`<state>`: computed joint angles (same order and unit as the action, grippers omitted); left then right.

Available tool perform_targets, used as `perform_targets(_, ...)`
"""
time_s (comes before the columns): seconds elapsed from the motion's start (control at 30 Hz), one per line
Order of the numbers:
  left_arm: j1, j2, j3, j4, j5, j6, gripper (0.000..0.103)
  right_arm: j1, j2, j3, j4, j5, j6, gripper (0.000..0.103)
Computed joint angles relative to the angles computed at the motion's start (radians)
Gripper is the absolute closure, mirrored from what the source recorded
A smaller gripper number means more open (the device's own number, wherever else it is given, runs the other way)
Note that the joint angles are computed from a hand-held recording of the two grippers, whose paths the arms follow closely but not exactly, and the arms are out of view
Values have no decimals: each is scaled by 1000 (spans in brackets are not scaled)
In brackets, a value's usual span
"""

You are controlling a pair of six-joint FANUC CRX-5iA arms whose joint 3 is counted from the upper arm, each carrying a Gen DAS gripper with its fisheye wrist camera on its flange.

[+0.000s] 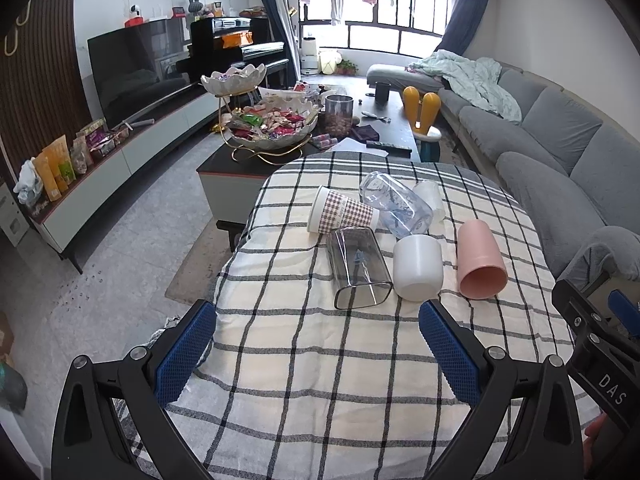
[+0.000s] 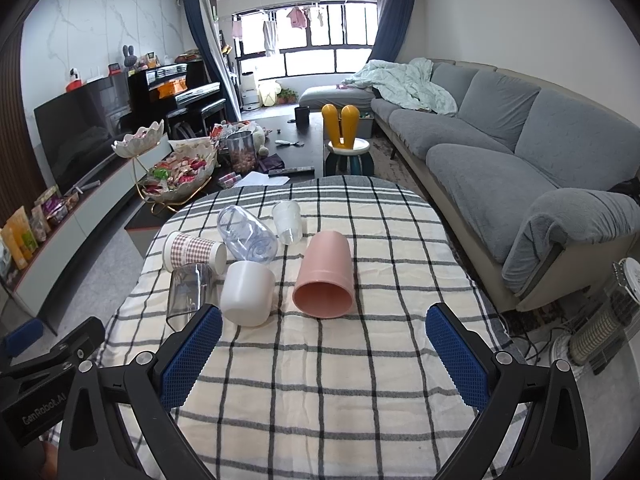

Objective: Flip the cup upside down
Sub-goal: 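Reach the right gripper to the clear plastic bottle and close on it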

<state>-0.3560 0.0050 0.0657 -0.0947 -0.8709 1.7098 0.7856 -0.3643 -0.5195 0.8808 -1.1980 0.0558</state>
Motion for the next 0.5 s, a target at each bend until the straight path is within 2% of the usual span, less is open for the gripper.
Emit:
perform_targets(0.3,-2,68,93,-63,-31,81,0,-111,100,89,-63,100,127,1)
perform_targets(0.5,-15,138,186,-139,-40,166,0,-208,223,221,-185,196,352,1)
